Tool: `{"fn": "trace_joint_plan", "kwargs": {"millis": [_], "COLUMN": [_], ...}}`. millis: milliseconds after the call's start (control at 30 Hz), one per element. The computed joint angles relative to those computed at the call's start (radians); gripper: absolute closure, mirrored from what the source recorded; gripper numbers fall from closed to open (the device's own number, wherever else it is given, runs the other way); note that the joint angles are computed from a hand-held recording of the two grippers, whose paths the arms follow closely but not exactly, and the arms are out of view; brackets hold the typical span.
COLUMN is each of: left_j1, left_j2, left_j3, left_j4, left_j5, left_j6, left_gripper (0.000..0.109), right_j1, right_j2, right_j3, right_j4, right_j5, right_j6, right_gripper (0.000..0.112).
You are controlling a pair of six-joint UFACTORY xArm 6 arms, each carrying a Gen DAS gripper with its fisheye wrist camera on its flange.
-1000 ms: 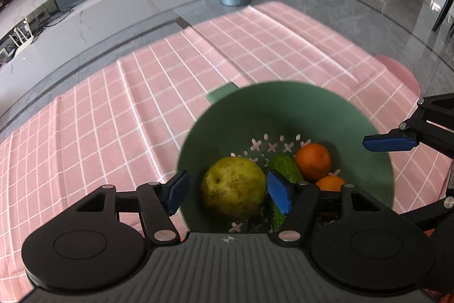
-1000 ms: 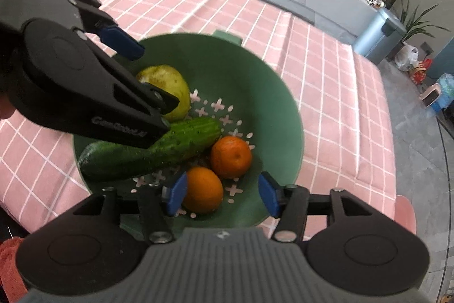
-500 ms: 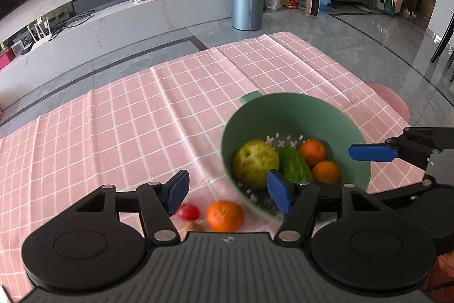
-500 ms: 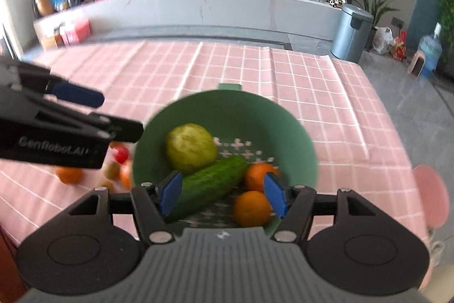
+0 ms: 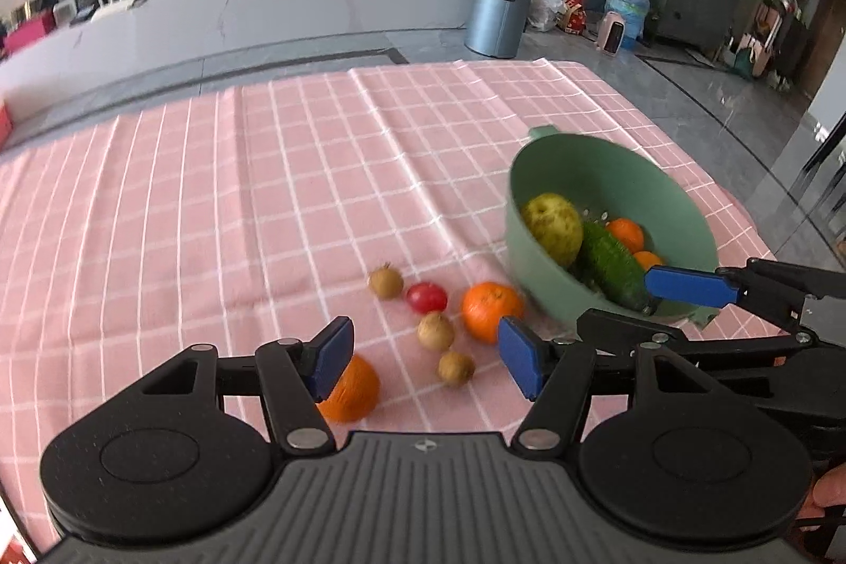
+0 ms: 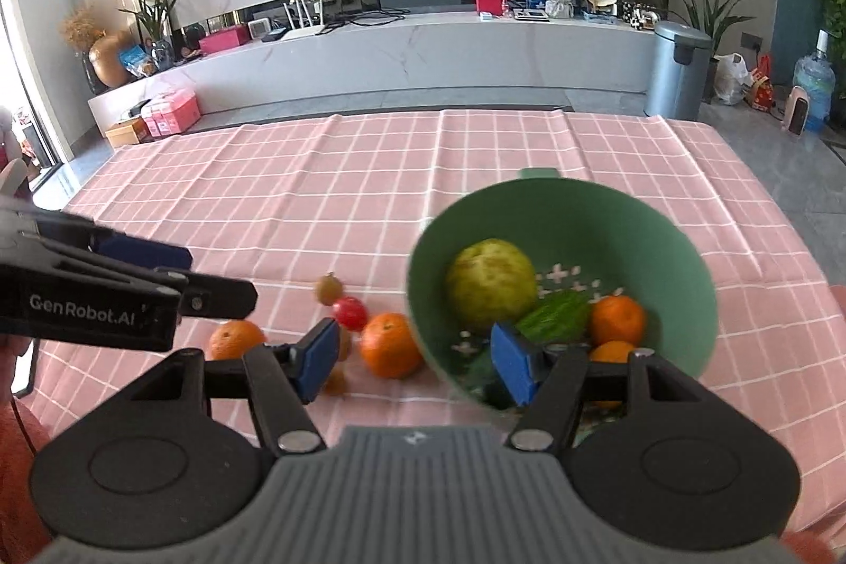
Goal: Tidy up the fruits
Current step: 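Withdraw both tools from the colander back toward the remaining fruit, then grasp an orange with the left tool while the right tool grips another orange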
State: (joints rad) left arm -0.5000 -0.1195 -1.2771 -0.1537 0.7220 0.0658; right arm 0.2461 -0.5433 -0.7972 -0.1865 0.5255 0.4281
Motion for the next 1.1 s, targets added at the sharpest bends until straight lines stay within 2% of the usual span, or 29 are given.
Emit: {"fn": "trace_joint_plan", "kwargs": {"millis": [33,100,367,667,833,900,1033,1100], "left_j1": [0.006,0.023,0.067,0.100,0.105,0.100,0.086,0.085], "left_j2": [-0.006,-0.019,-0.036,-0.015,0.001,0.008,0.004,0.009], "left_j3": [0.013,0.039,0.103,0.138,0.139,0.139,0.159,0.159], "left_j4": [-0.011,-0.041,-0.214,-0.329,-0.398,-0.385,-0.278,-0.227], "left_j5": [-0.006,-0.010,-0.025,-0.048,-0.060,-0.077,-0.146,-0.152], "left_j6": [0.007,0.029,0.122,0.158,0.206,0.202,0.125,0.079], "left_gripper": [0.036,0.037,0.038,0.041,0.041,0.041,0.041,0.043], "right_j1": [0.010,0.028,0.074,0.077,0.065,0.064,0.063,0.062], "right_j2": [0.002,0.005,0.053,0.111,0.139,0.153,0.174,0.181], "right_j3": [0.003,0.011,0.009,0.005,-0.002,-0.007,-0.009,-0.009], "right_j4": [-0.010,-0.029,-0.088,-0.199,-0.216,-0.214,-0.210,-0.231], "right_j5": [-0.003,-0.007,0.011,0.002,-0.014,-0.016,-0.038,-0.049], "right_j6": [0.013,0.030,0.067,0.207,0.262,0.271,0.293,0.337], "right_gripper": [0.054,0.063,0.076,0.079,0.079,0.079,0.079,0.079]}}
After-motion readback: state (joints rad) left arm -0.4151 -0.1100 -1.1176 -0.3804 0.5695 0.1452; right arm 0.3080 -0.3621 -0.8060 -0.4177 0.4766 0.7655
